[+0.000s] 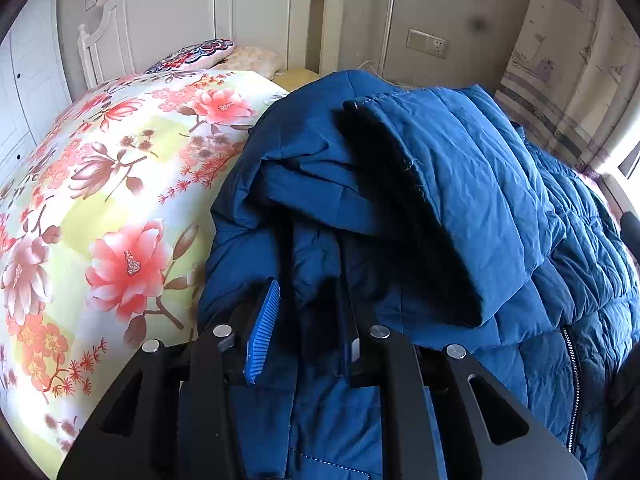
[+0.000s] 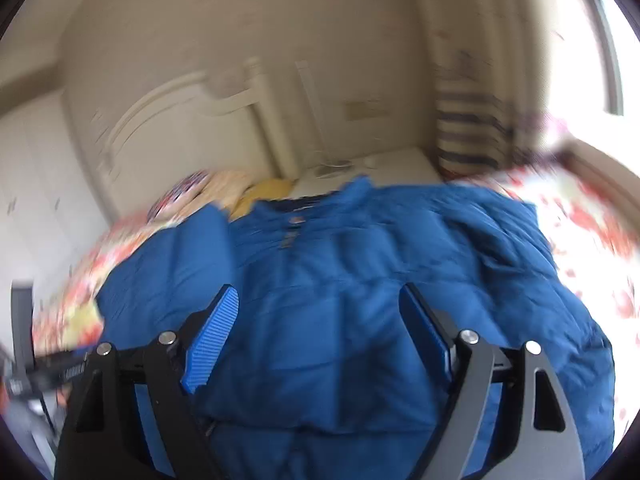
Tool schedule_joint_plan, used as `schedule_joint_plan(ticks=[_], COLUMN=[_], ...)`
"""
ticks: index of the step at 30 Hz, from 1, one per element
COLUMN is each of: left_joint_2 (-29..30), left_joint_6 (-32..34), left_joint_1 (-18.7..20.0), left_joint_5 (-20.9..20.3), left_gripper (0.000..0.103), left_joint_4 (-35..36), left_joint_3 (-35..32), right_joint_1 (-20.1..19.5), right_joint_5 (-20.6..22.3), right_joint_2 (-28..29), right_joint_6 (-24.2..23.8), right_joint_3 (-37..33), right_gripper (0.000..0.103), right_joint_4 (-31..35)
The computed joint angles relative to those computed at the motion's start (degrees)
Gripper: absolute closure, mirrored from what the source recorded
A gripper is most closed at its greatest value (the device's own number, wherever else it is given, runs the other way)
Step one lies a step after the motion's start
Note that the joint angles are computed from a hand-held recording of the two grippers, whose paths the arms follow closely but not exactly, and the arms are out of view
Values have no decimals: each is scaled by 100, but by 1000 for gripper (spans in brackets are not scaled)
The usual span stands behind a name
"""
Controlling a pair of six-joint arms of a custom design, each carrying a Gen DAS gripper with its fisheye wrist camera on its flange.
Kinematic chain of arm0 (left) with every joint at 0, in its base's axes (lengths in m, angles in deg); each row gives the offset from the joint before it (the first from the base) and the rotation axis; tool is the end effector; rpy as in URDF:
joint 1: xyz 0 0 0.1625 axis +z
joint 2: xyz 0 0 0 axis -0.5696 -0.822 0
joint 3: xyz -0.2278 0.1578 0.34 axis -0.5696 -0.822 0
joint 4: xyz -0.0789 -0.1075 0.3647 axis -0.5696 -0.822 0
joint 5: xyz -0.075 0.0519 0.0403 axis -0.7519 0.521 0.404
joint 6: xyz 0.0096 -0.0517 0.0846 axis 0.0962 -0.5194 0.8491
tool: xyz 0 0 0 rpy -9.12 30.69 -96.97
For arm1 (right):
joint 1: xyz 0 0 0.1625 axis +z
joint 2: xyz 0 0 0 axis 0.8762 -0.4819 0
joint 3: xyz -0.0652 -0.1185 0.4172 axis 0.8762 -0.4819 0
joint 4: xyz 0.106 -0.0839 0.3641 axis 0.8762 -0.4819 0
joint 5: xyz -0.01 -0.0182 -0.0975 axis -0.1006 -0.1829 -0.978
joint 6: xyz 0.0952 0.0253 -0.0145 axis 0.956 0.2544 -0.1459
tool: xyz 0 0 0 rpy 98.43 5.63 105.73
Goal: Fold large clothes
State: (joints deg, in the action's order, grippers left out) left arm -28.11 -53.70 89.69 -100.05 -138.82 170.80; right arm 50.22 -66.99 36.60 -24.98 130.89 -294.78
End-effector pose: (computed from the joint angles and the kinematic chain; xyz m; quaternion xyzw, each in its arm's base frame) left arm -0.0592 -0.4642 0.2853 0.0384 0.8642 -0.3515 0.3579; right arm 0.2910 -0.4763 0.0716 0.2584 -0.8583 0.4093 0.1703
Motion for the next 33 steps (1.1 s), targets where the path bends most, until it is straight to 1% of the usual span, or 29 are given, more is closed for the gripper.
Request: schedule_joint_plan(ticks=[1, 2, 3, 5, 6, 7, 9, 10, 12, 16, 17, 18, 19, 20, 21, 22, 23, 24, 26, 27, 28, 29, 30, 31, 33], left_joint_2=[-131, -107, -236, -371, -410, -416, -452, -458, -487, -539, -540, -537, -536, -541, -545, -549, -554, -556, -555, -552, -548, -543, -545, -548, -553], left_joint_6=[-14, -15, -75, -113, -107, -93, -83, -50, -27, -9, -9, -12, -12, 3, 9, 17, 27, 35, 40, 44, 49, 50, 52, 56, 58], left_joint_1=[2, 23, 5, 3, 4, 18, 54, 87, 136, 203, 206, 204, 203, 215, 223, 233, 246, 257, 271, 274, 276, 274, 278, 287, 303], left_joint_5=[-16, -58, -88, -172, -200, -243, -354, -402, -522, -690, -703, -702, -704, -718, -743, -767, -803, -824, -856, -857, -854, -850, -860, -880, -918], left_gripper=[89, 88, 88, 88, 88, 88, 88, 87, 87, 87, 87, 87, 87, 87, 86, 86, 86, 86, 86, 86, 86, 86, 86, 86, 86], left_joint_4=[2, -66, 4, -116, -167, -215, -283, -327, -430, -514, -521, -521, -523, -529, -549, -572, -608, -634, -663, -663, -664, -665, -672, -683, -696], left_joint_3=[111, 96, 150, 275, 323, 327, 335, 329, 343, 349, 349, 349, 348, 344, 345, 347, 353, 356, 358, 354, 352, 350, 351, 351, 347], right_joint_1=[148, 330, 523, 816, 938, 1015, 1115, 1152, 1197, 1207, 1207, 1183, 1162, 1148, 1133, 954, 848, 507, 27, -132, -253, -350, -491, -590, -711], right_joint_5=[-1, -99, -271, -640, -834, -968, -1166, -1256, -1338, -1218, -1145, -967, -867, -709, -541, -139, 43, 456, 827, 741, 424, 287, 390, 541, 758], right_joint_2=[65, 182, 325, 609, 767, 886, 1074, 1179, 1346, 1408, 1407, 1345, 1327, 1244, 1150, 894, 760, 495, 152, -6, -165, -298, -420, -499, -574], right_joint_6=[-309, -711, -1161, -1866, -2181, -2365, -2639, -2784, -2944, -2784, -2839, -2878, -2903, -2700, -2257, -1658, -1058, -458, 742, 1342, 1825, 2068, 2169, 2232, 2305], right_joint_3=[-91, -216, -373, -707, -894, -1035, -1286, -1440, -1598, -1705, -1697, -1655, -1635, -1571, -1525, -1344, -1261, -1045, -714, -609, -523, -448, -327, -228, -71], right_gripper=[21, 21, 21, 21, 21, 21, 21, 21, 23, 23, 34, 45, 66, 84, 87, 90, 91, 91, 90, 85, 80, 62, 45, 42, 42], right_joint_4=[247, 469, 721, 1130, 1311, 1431, 1681, 1933, 1939, 1956, 1913, 1983, 1920, 1812, 1712, 1373, 1123, 634, 120, 81, 192, 413, 601, 695, 806])
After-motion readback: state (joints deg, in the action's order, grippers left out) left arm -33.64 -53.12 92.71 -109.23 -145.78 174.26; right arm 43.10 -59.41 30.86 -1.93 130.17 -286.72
